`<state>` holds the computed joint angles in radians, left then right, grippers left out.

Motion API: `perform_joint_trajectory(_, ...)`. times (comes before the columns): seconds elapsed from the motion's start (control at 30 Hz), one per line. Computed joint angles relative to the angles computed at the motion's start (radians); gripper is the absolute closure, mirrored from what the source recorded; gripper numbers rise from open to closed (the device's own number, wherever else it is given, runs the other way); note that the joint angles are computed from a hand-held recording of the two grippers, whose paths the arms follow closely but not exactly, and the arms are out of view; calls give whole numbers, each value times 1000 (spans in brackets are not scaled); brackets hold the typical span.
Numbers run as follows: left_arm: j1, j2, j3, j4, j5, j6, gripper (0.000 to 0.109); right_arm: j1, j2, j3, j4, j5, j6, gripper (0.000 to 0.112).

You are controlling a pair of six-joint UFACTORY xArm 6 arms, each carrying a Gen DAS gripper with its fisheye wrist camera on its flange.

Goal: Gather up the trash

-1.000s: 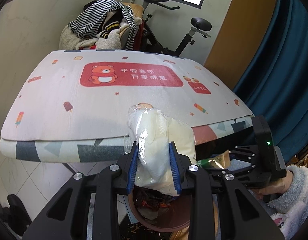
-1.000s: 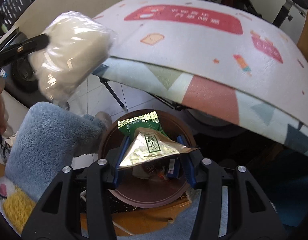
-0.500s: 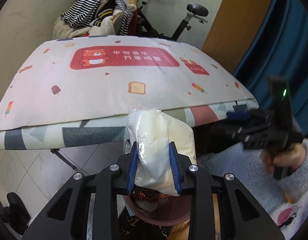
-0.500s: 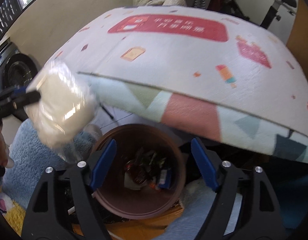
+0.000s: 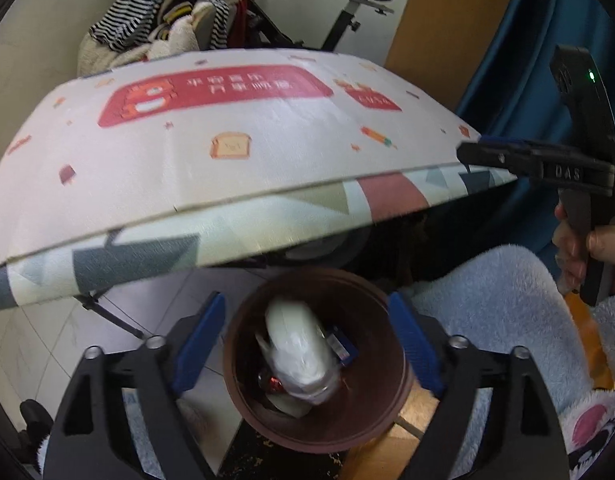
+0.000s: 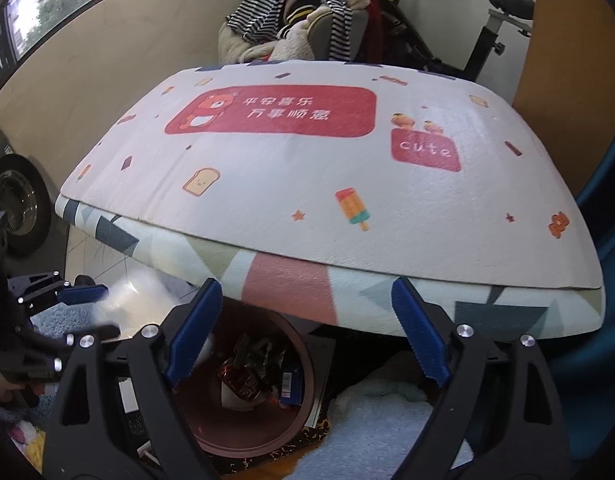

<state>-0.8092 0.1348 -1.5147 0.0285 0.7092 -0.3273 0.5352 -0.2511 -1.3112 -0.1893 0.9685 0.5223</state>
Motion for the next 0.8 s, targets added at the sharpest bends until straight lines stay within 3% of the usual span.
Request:
perform_joint_trajectory(0.1, -3, 10, -48, 121, 15, -55, 17, -7, 10, -25, -8, 10, -2, 26)
perform_joint_trajectory(0.47, 11, 85, -329, 353, 90, -107, 11, 8, 27, -115, -118, 30, 52, 19)
perform_joint_trajectory(0.57, -4, 123, -433, 514, 141, -153, 11, 24, 45, -147, -150, 30, 82, 17)
perform_joint_trajectory(0.7, -18, 123, -486, 649, 127, -223, 11, 19, 41, -185, -188, 10, 95, 15)
perform_joint_trajectory(0.8, -10, 117, -515, 622, 115, -240, 11, 26, 48, -227, -239, 29, 93, 15)
